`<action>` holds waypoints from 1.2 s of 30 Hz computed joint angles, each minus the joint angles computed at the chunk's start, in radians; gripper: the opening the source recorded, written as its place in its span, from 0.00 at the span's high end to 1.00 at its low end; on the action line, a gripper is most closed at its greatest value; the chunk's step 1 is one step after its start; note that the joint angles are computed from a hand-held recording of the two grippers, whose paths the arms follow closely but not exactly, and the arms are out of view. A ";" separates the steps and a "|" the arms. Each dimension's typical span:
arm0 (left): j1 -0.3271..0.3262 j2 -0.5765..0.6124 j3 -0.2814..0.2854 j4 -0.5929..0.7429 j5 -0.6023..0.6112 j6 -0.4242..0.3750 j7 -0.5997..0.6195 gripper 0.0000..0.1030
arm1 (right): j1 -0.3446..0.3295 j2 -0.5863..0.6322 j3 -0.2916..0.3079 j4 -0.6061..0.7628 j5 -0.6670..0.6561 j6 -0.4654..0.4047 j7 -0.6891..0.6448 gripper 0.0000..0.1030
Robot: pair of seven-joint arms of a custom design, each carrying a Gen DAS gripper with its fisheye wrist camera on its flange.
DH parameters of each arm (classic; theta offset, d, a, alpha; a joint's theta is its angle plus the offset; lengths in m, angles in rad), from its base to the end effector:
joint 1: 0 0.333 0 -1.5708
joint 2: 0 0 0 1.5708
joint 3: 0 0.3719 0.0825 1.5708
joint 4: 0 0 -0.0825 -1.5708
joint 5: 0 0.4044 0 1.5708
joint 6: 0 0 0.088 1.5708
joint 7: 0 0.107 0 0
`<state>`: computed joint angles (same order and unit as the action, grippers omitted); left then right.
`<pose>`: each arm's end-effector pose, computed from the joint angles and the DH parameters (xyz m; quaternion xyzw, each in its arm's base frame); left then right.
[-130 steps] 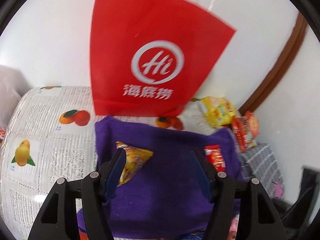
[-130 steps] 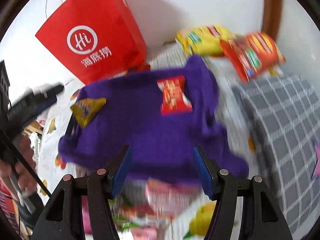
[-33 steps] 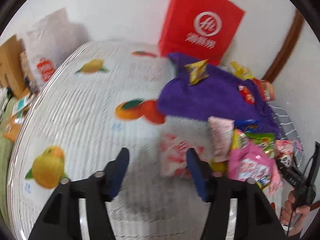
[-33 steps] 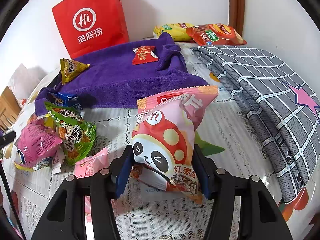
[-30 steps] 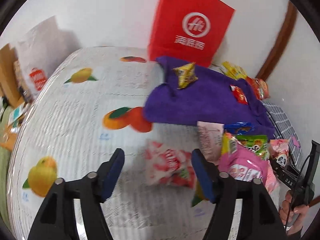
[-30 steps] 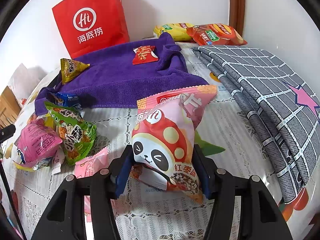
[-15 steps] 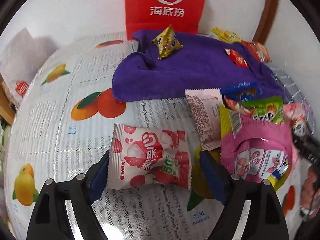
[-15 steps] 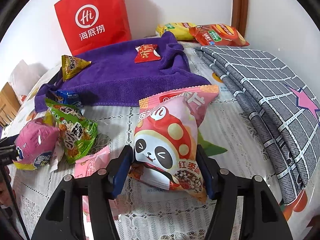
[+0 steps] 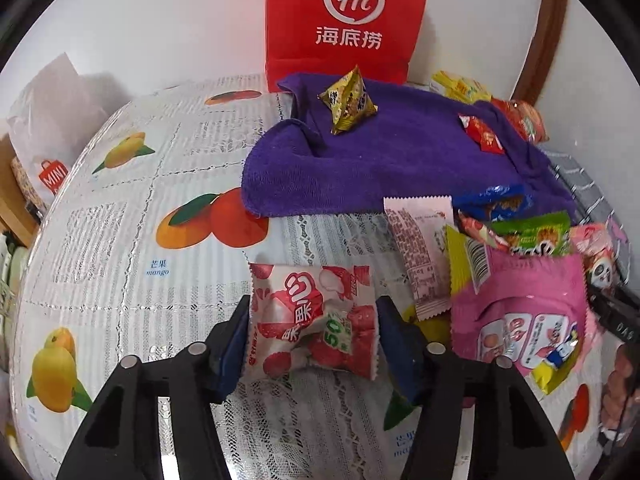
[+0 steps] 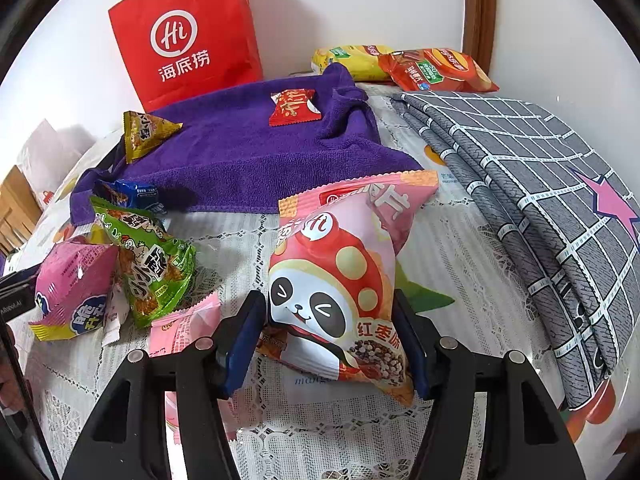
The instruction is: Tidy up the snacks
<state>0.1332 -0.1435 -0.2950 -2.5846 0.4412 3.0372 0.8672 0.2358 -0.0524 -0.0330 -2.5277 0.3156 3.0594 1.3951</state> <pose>0.4683 -0.1113 0.4087 -0.7099 0.6380 -0.2259 0.1949 0.5016 0.0781 0.3986 -0.7003 0.6522 -0.1565 0.2443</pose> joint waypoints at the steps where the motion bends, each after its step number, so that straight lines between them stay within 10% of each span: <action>1: -0.010 -0.005 0.010 -0.005 -0.017 0.005 0.012 0.48 | 0.000 0.000 -0.001 0.000 0.003 0.000 -0.003 0.39; 21: -0.080 -0.088 0.039 -0.066 -0.371 0.036 0.261 0.51 | 0.048 -0.004 -0.020 0.022 0.414 -0.008 -0.318 0.49; 29: -0.088 -0.107 0.014 -0.053 -0.433 0.021 0.309 0.51 | 0.006 -0.026 0.016 -0.014 0.184 0.010 -0.162 0.52; 36: -0.107 -0.100 0.012 -0.023 -0.458 0.022 0.322 0.51 | 0.115 -0.078 -0.070 0.009 0.309 -0.019 -0.289 0.52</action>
<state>0.0261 -0.2435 -0.2825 -2.6073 -0.0173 3.0595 1.1889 0.3511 -0.1304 -0.1035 -2.5189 0.6245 3.0405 1.1063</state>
